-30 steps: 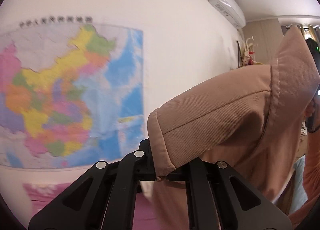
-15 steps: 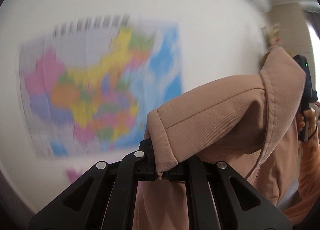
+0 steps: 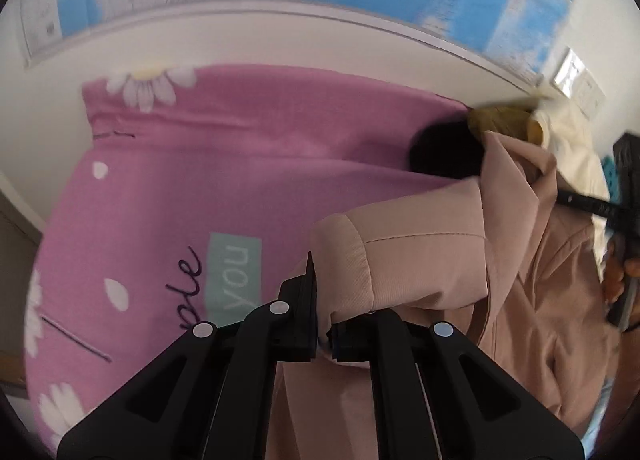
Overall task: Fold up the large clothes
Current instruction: 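Lift the pink jacket off the pile with both grippers and shake it, then lay the pink jacket flat on the bedspread and open both grippers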
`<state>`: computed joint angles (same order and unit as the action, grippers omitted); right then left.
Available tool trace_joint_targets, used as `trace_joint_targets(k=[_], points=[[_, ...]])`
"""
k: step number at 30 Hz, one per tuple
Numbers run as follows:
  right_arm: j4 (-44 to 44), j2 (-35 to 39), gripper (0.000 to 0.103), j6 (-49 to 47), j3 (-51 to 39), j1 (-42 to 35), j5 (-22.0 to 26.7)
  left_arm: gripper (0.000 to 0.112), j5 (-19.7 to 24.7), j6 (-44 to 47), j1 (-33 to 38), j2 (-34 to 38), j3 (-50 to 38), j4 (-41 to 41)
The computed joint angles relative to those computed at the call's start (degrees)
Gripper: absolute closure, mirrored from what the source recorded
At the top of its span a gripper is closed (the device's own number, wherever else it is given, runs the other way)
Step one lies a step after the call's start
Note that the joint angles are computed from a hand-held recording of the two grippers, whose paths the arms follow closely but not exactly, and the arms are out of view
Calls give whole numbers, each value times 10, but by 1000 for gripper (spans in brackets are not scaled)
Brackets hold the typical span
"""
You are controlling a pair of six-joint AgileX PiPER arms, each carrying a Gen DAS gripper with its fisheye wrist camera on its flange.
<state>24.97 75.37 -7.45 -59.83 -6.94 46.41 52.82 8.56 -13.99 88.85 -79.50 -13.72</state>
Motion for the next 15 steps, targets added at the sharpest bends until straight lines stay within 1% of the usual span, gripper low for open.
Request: trace_joint_targets(k=[2,4,6,7,9,11,12,13,14,15], points=[[19,5,98,-15,-11,-8,8,107,16,12,17,20,-29,-17],[46,-3,98,-38,-34,-19,23,107,23,20,26,23,-45,-30],[55,-4,99,-41,-66,-25,19,107,33,28,40,24,-67,-57],[61,-6,99,-46,-80,-25,11,107,40,26,50,33,-93,-69],[57,14,99,-34,-109,-21,0,107,34,18,55,50,-118,-70],[47,63,99,-25,-150,-18,8,104,32,9,48,84,-139,-51],[35,89,99,-11,-162,-12,8,101,35,-11,39,101,-146,-21],[26,116,99,-3,-173,-6,5,99,31,-49,26,123,-148,25],[21,128,99,-4,-171,-3,-2,98,30,-65,15,142,-148,56],[12,139,97,1,-166,3,-9,92,36,-71,10,159,-151,71]])
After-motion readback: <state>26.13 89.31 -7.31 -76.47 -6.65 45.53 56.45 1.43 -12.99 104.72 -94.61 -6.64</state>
